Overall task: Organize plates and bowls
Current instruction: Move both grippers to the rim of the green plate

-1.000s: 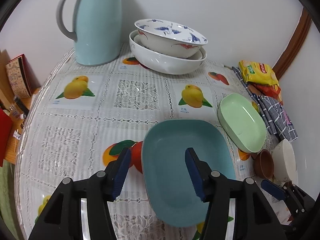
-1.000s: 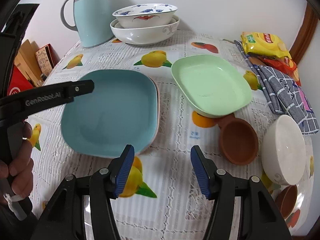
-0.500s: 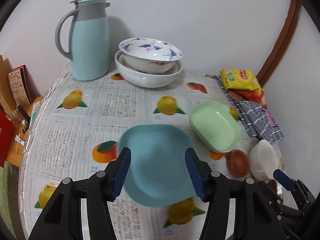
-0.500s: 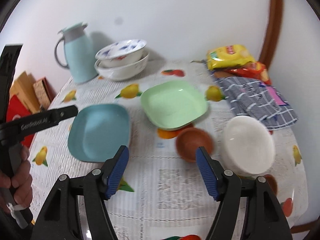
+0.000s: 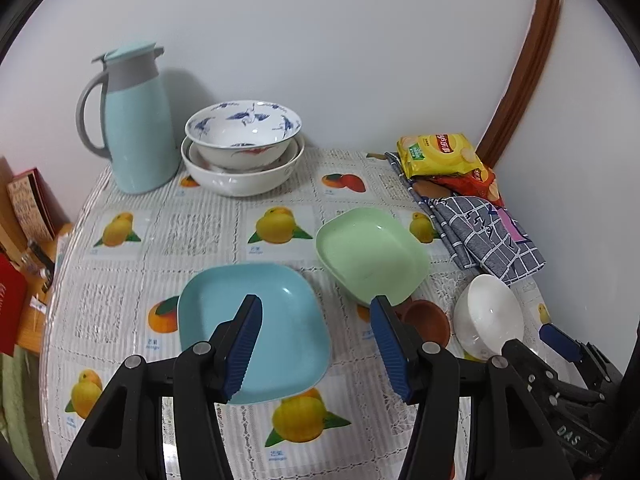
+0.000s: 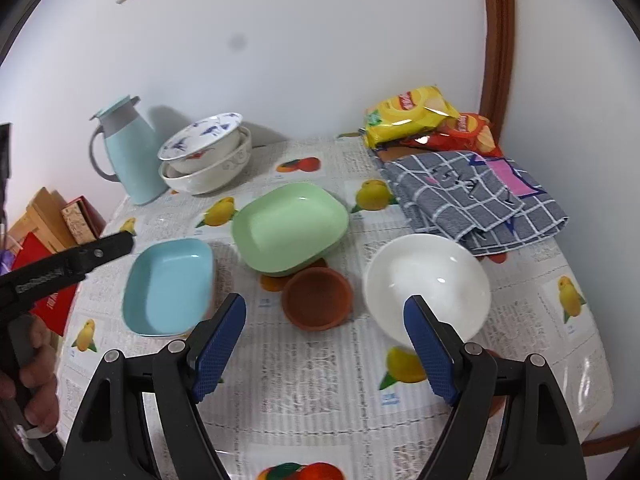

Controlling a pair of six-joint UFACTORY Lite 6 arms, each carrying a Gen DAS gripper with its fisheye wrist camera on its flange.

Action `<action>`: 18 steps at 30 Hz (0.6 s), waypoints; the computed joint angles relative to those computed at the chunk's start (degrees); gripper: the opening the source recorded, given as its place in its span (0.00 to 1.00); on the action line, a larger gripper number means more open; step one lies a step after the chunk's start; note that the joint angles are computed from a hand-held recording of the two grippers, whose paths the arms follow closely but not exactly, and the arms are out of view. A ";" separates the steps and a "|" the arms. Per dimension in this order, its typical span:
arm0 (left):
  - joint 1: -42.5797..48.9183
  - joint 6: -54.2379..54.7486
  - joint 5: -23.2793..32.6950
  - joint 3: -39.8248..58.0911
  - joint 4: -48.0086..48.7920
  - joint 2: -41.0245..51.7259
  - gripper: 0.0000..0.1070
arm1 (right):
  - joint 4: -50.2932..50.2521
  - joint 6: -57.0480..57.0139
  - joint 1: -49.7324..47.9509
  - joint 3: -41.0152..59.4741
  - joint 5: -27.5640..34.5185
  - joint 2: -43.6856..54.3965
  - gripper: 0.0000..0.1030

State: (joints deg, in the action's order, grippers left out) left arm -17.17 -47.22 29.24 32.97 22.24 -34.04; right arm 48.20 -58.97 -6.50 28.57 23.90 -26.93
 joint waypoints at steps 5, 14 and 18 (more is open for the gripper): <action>-5.76 -9.22 2.25 3.48 7.52 4.59 0.50 | 5.06 -6.30 -4.39 2.46 1.97 3.43 0.78; -10.14 -10.06 2.56 8.64 9.24 10.21 0.50 | 8.34 -10.90 -4.85 5.57 0.43 6.63 0.78; -8.81 -7.81 0.55 9.89 7.80 13.38 0.50 | 9.64 -11.76 -6.20 8.65 2.89 10.88 0.78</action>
State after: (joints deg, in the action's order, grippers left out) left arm -25.98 -55.03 29.79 42.87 30.05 -20.67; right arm 57.84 -70.73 -12.70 37.21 26.78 -16.05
